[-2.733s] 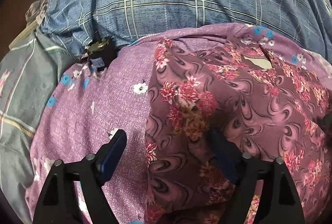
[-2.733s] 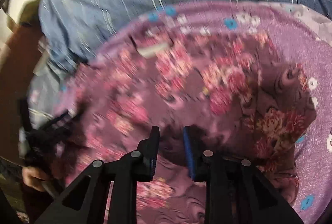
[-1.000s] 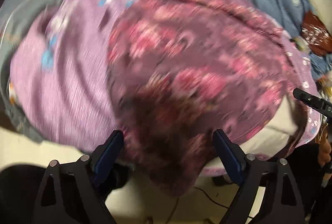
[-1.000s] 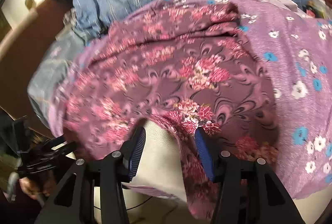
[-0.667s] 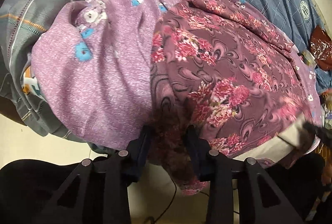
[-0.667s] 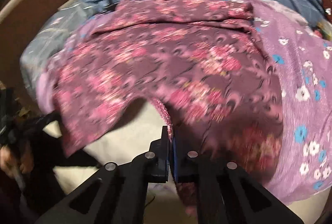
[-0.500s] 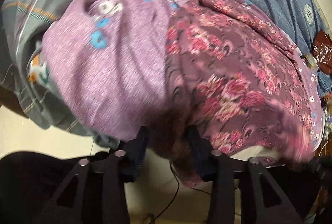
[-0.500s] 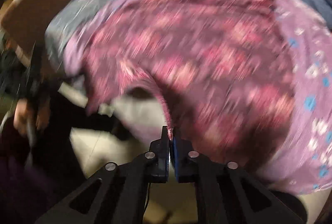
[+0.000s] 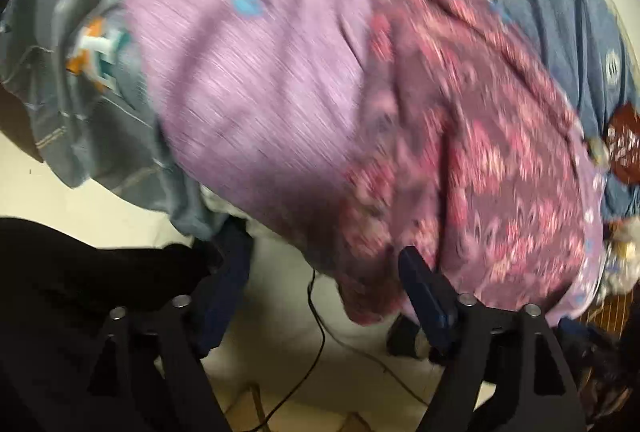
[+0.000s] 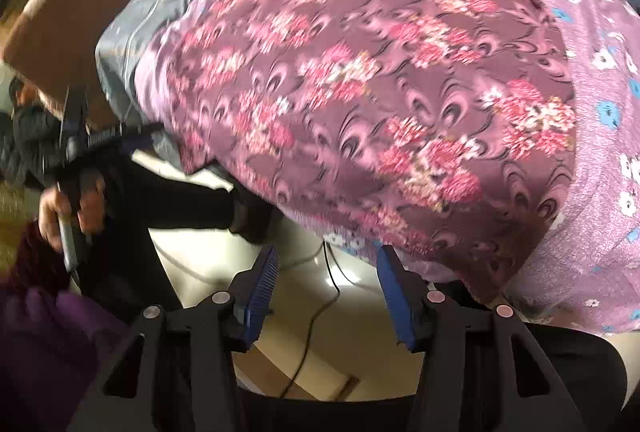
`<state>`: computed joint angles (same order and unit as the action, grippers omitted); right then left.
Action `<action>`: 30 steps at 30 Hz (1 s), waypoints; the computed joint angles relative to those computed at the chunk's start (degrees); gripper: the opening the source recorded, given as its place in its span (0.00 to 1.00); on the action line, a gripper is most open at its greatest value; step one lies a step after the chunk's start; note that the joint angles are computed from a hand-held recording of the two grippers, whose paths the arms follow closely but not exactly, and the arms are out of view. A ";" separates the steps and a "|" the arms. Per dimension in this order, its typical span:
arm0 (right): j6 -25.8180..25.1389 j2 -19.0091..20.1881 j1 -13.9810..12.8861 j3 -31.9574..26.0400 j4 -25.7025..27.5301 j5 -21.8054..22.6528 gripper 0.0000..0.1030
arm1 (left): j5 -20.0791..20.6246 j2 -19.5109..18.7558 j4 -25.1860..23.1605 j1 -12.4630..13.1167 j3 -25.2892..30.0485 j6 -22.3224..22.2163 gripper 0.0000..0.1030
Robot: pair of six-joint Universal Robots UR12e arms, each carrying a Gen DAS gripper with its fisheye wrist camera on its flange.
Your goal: Fold small clothes
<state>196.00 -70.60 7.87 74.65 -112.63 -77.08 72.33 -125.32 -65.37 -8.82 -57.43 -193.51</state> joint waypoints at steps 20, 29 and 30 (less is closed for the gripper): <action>10.18 -2.04 -1.89 3.06 -3.63 -4.19 0.52 | 2.80 1.25 -4.19 1.02 -0.16 9.49 0.05; 23.22 -4.73 -4.82 7.90 -9.67 -2.69 0.65 | 6.20 2.25 -8.42 0.13 1.87 16.30 0.06; 24.16 -5.05 -5.08 8.48 -10.23 -2.47 0.67 | 3.94 2.22 -8.79 0.48 1.93 15.87 0.06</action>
